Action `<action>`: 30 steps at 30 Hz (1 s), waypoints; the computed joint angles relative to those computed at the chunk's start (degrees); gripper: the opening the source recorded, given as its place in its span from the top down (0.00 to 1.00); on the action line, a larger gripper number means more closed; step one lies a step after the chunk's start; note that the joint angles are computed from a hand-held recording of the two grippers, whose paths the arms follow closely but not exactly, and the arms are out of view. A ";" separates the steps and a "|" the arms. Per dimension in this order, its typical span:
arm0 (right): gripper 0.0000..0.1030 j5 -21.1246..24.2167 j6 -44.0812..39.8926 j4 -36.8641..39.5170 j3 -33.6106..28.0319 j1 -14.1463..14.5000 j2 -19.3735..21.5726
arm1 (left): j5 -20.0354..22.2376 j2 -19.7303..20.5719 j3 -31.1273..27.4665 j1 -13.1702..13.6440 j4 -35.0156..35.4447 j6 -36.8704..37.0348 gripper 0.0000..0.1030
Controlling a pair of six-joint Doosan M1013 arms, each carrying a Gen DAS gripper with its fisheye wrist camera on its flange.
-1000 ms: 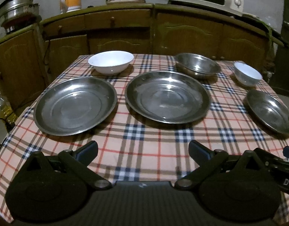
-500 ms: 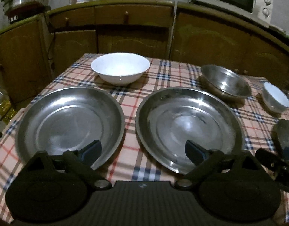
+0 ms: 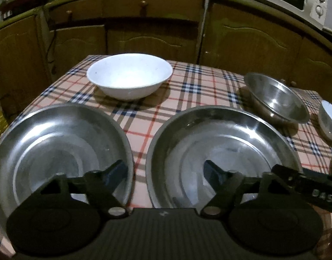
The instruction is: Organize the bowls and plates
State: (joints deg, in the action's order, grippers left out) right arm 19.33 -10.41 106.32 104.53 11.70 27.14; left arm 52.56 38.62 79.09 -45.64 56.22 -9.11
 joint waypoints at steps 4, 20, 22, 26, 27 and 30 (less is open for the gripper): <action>0.82 0.07 -1.29 2.59 0.32 0.02 0.11 | 0.13 -0.16 0.57 -0.42 1.23 0.24 0.41; 0.86 3.91 -8.81 6.45 10.91 -6.30 -6.11 | -7.48 -0.90 2.39 -2.62 1.50 1.80 0.32; 0.86 3.99 -9.55 7.52 12.40 -7.25 -6.96 | -9.32 -0.15 1.44 -2.35 -2.17 5.68 0.46; 0.84 3.67 -12.73 10.21 15.13 -8.25 -8.79 | -11.38 -0.35 1.93 -3.11 -1.82 5.24 0.74; 0.84 3.35 -15.37 12.37 15.74 -8.26 -9.22 | -11.72 -0.52 1.94 -3.26 -2.49 5.82 0.75; 0.84 4.52 -14.16 12.43 17.43 -9.48 -10.69 | -11.69 -1.47 2.91 -4.51 -0.75 4.29 0.78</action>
State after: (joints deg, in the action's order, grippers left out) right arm 23.84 -24.57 118.75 121.97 2.22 16.44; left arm 40.87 37.16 82.00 -50.16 55.46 -4.82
